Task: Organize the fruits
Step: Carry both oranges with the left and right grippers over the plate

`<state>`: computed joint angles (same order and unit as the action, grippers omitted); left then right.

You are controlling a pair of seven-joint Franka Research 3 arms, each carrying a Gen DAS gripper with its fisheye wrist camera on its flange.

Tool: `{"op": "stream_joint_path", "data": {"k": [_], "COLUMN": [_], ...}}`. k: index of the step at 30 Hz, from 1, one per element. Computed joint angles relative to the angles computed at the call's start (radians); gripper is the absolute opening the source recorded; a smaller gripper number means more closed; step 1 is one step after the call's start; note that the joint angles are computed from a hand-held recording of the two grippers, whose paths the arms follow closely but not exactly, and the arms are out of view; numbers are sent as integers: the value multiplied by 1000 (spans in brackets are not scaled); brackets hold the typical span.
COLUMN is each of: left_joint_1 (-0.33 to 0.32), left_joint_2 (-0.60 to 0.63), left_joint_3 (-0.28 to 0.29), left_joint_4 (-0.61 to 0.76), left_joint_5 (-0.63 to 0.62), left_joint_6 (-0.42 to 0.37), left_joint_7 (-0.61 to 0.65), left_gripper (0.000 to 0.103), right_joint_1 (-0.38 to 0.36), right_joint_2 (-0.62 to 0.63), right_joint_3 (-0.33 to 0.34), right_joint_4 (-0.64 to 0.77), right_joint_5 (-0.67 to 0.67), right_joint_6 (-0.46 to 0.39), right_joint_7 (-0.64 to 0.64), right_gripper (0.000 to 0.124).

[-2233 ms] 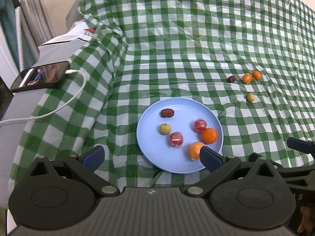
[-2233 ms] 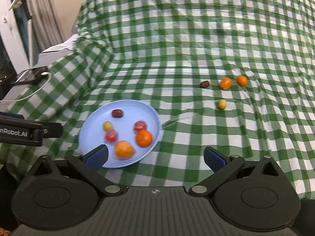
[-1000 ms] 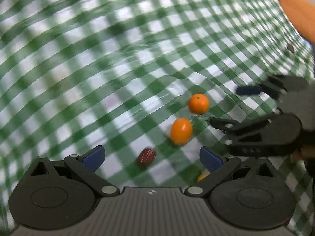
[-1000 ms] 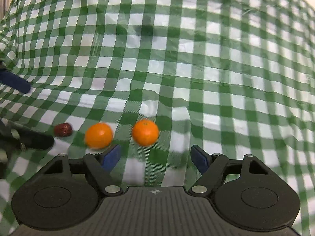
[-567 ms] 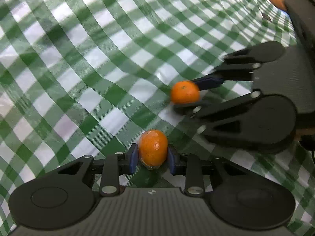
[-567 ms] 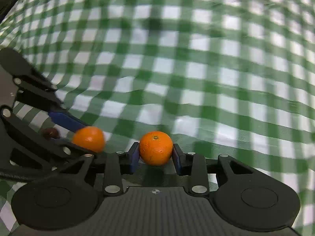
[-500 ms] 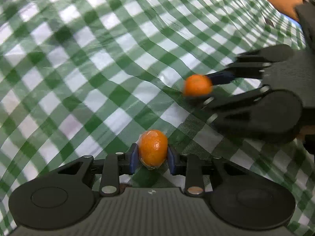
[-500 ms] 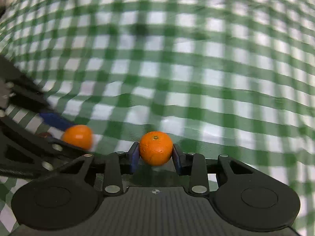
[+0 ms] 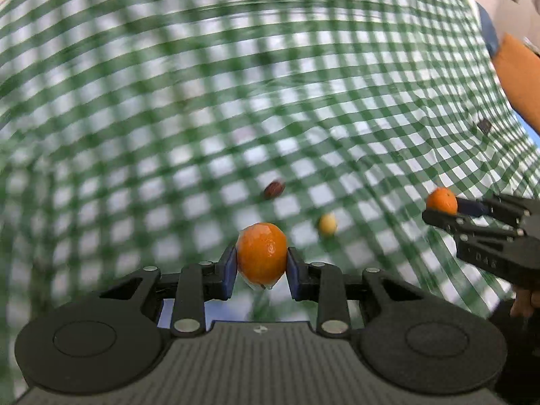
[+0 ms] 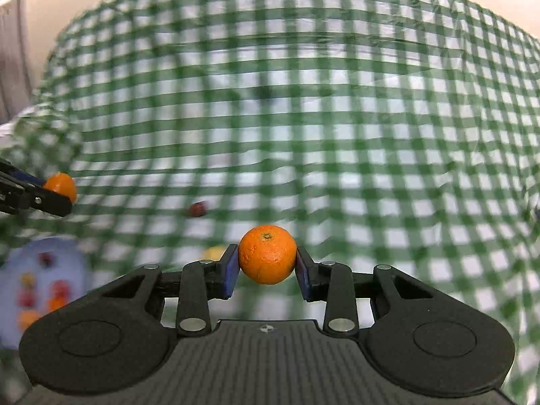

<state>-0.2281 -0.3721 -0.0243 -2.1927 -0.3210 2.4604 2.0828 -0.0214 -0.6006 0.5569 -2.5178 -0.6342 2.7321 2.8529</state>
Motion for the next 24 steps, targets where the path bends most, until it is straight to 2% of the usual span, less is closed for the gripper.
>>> {"op": "stream_joint_path", "data": {"k": [3,5,13,18,24], "left_joint_1": [36,51,86,100,119], "left_joint_2": [-125,-202,-471,-582,-638], "left_joint_3": [22,41,128,179,202], "left_joint_4": [-68,-111,-242,-292,-319], "left_joint_5": [26,46,120,141,160], "left_joint_6": [-61,-81,-171,-225,-260], "left_joint_7": [-46,-64,-97,-103,-119], "left_gripper": [34,34,34,34,34], "right_joint_1": [91,127,206,262,321], "right_joint_2": [-16,-8,86,152,203], "right_joint_3": [12,25,113,151,147], "right_joint_4": [32,59,233,319,378], "right_joint_5": [64,86,98,59,-33], "right_joint_6": [-41,-40,-74,-153,-232], "right_joint_7": [-14,-24,-57,-32,8], "right_gripper": [37,37,37,37,37]}}
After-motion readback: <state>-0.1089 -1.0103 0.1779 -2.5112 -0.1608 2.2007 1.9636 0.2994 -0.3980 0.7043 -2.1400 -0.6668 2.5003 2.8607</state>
